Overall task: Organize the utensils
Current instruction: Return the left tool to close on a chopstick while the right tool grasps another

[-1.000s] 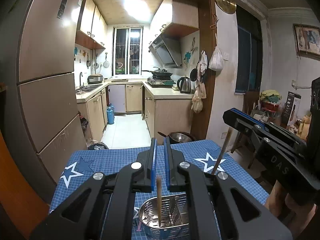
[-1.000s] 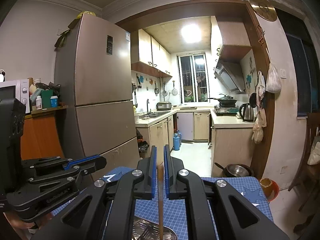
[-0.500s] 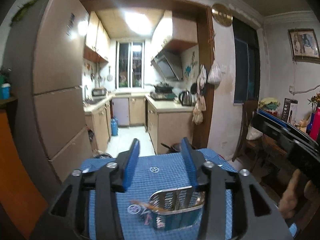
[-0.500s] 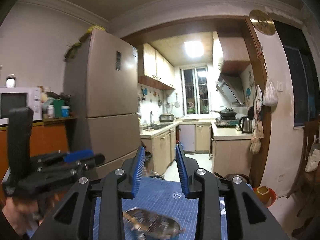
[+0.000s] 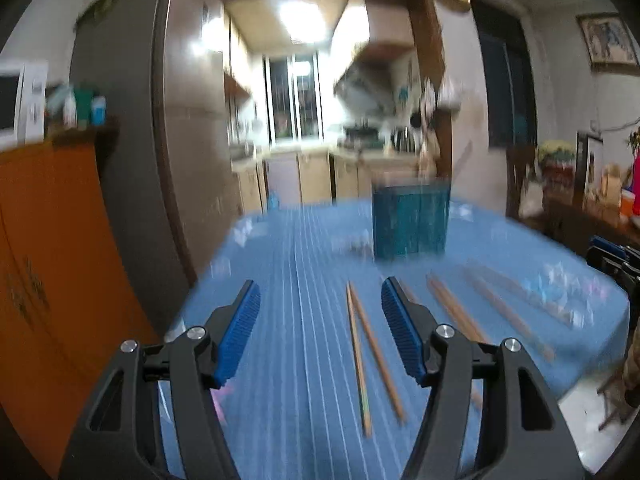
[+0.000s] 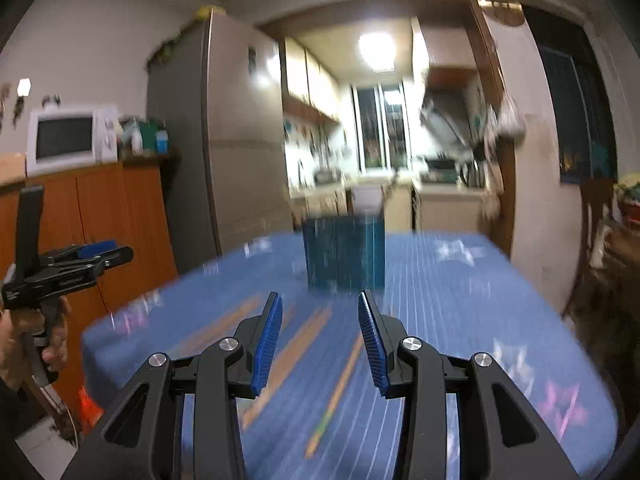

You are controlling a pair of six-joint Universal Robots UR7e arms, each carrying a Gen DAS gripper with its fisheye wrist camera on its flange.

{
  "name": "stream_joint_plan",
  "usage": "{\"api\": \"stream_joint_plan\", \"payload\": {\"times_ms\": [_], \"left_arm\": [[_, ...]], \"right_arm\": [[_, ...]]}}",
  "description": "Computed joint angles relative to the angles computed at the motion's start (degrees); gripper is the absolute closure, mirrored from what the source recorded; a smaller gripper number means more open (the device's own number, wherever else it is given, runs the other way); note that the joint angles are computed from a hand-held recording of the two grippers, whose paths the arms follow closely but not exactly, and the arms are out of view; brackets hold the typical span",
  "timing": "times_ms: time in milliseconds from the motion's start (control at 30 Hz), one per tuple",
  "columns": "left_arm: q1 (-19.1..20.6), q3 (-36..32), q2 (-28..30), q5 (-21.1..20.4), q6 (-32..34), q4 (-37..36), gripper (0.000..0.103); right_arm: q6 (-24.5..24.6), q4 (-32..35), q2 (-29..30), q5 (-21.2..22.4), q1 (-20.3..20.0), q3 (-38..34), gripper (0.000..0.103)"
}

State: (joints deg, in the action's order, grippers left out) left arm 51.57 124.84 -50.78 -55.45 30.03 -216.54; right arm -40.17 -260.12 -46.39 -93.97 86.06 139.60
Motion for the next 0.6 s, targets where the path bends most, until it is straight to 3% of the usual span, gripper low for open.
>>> {"api": "stream_joint_plan", "payload": {"times_ms": [133, 333, 600], "left_arm": [[2.5, 2.3, 2.8, -0.2, -1.3, -0.6, 0.046], [5.1, 2.2, 5.4, -0.4, 0.0, -2.3, 0.05], [6.6, 1.6, 7.7, -2.9, 1.5, -3.2, 0.059]], "right_arm": [[-0.6, -3.2, 7.5, -4.4, -1.0, -0.3, 0.064], [-0.1, -3.7, 12.5, -10.8, -1.0, -3.8, 0.078], [-1.2, -5.4, 15.0, -12.1, -0.8, -6.1, 0.083]]}}
